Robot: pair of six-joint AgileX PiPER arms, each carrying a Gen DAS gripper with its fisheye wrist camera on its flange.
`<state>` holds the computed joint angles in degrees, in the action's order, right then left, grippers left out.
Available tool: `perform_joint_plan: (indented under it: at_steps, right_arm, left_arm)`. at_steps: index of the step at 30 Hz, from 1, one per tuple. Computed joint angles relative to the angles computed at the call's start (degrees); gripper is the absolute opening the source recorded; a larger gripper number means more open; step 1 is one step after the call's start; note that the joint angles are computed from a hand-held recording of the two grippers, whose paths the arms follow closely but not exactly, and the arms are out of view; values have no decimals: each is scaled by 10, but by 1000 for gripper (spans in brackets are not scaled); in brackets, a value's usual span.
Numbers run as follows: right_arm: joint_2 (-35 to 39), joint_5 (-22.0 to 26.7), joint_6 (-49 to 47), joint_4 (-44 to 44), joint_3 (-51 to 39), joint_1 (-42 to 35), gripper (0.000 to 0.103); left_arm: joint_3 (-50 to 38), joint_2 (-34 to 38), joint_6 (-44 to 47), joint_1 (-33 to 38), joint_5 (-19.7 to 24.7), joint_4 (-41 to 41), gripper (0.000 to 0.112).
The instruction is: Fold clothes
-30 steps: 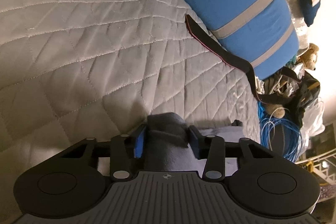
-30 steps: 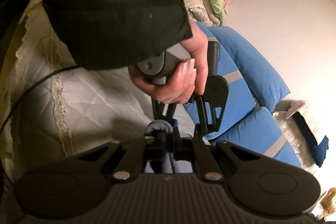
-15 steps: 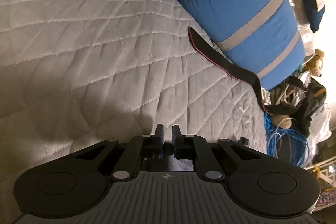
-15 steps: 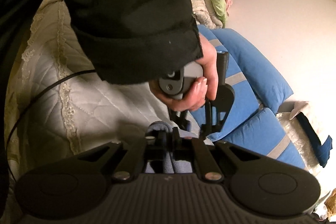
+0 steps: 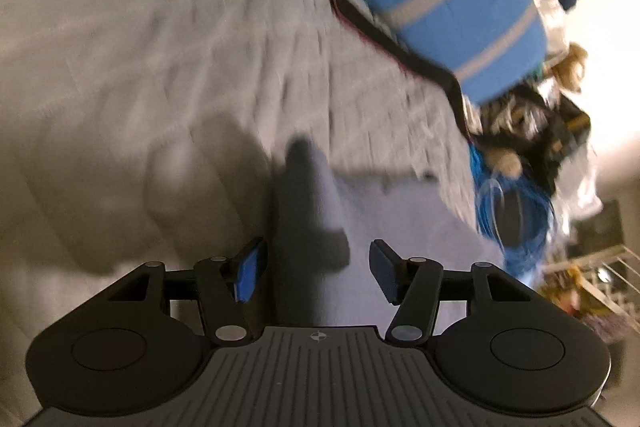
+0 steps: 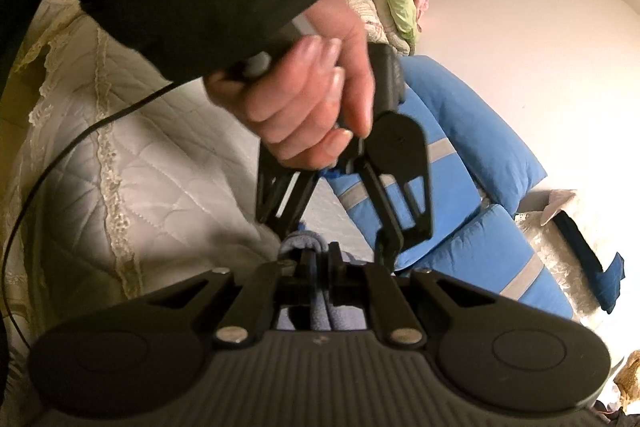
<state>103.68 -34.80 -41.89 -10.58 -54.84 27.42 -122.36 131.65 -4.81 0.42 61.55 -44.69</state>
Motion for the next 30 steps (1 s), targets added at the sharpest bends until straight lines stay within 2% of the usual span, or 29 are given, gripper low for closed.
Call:
perform_joint_plan:
  at_steps: [1,3,4,6,9,10,11,12,13,19,27,30]
  right_arm:
    - [0,-2,-2,1,1,0,6]
    - [1,-5,-4,1,4,0,6]
    - [1,-10,-7,1,6,0,6]
    - [1,-14,-13,6,9,2,8]
    - [-2,-17,-11,-1,14,1,33]
    - [-4,-21,-11,-3,19,0,46]
    - [-7,-26,-2,-14,24,-3,53]
    - [-11,-30,11,-29,29,-8,67]
    - [-15,-33,25,-44,34,-13,77]
    - [-47,-16,156,-148,51,-68,88]
    - [-69,20,427,-339,23,-170,96]
    - [-65,34,487,-380,6,-194,98]
  left_arm:
    - [2,5,6,1,5,-9,53]
    - [12,13,17,5,8,-34,38]
    - [13,20,22,10,15,-53,21]
    - [11,34,20,21,31,-92,12]
    - [5,36,17,25,36,-85,10]
    - [2,33,16,23,35,-72,9]
    - [3,30,17,21,32,-63,9]
    - [6,26,19,19,27,-56,9]
    - [11,22,19,20,24,-53,9]
    - [34,2,35,42,20,-45,9]
    - [109,-54,78,91,14,-47,9]
    - [149,-82,90,121,5,-46,9]
